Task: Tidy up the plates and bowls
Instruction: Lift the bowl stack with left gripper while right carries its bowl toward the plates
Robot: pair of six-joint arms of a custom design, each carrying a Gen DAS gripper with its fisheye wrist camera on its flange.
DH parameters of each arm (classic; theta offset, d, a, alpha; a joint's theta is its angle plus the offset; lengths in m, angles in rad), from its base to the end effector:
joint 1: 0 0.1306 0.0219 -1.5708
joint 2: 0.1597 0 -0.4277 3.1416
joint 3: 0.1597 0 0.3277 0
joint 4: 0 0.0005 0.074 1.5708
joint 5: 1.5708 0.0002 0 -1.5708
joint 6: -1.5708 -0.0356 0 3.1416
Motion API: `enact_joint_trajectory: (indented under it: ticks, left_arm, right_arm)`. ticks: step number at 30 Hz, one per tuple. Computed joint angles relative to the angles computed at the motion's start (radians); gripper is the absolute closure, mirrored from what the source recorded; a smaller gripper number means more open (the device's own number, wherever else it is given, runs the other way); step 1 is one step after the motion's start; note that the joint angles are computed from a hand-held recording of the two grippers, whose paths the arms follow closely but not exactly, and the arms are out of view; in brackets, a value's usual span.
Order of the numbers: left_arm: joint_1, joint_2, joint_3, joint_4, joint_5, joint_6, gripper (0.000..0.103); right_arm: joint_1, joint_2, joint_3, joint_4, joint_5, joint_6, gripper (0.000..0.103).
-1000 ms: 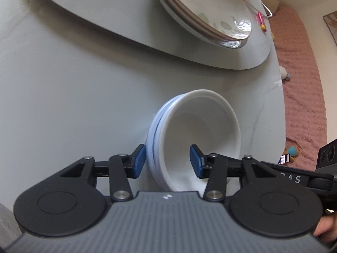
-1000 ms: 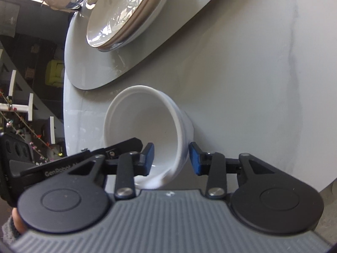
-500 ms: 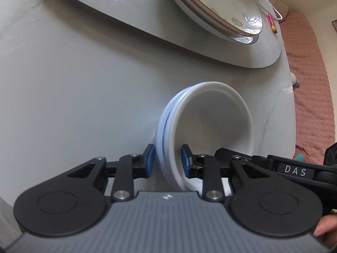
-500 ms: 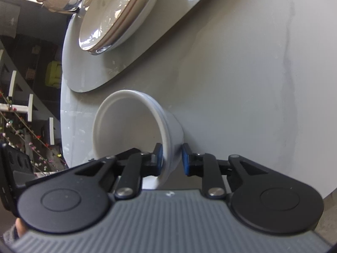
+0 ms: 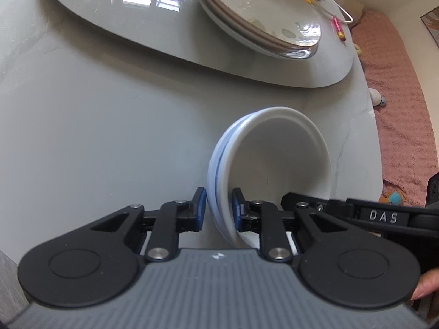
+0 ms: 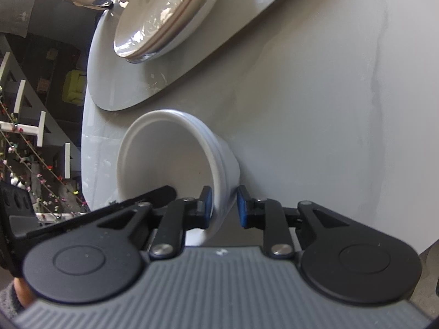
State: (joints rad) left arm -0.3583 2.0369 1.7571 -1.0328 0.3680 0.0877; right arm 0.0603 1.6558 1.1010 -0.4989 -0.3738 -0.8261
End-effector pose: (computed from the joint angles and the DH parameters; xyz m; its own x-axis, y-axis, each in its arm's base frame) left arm 0.5709 -0.2280 0.2830 -0.9382 0.2641 -0.2239 0.3323 0.8680 -0.3689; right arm 0.4553 0.0400 0.2797 -0.7618 0.6398 -0.1017 0.4779 0.6609 0.5786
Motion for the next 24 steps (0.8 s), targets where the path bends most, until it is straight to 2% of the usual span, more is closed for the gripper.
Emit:
enact_joint_trajectory:
  ticks: [9, 14, 20, 24]
  left_arm:
    - [-0.014, -0.055, 0.029, -0.006, 0.003, 0.024, 0.080]
    - [-0.015, -0.077, 0.056, -0.014, 0.017, 0.070, 0.080]
    - [-0.014, -0.064, 0.153, -0.056, 0.021, 0.117, 0.080]
    - [-0.013, -0.034, 0.239, -0.100, 0.012, 0.111, 0.080]
  right_arm:
    - [-0.002, -0.067, 0.047, -0.067, 0.057, 0.036, 0.081]
    - [-0.008, -0.092, 0.087, -0.101, 0.077, 0.027, 0.081]
    - [-0.033, -0.092, 0.151, -0.130, 0.064, 0.035, 0.081]
    - [-0.042, -0.074, 0.194, -0.130, 0.068, 0.067, 0.081]
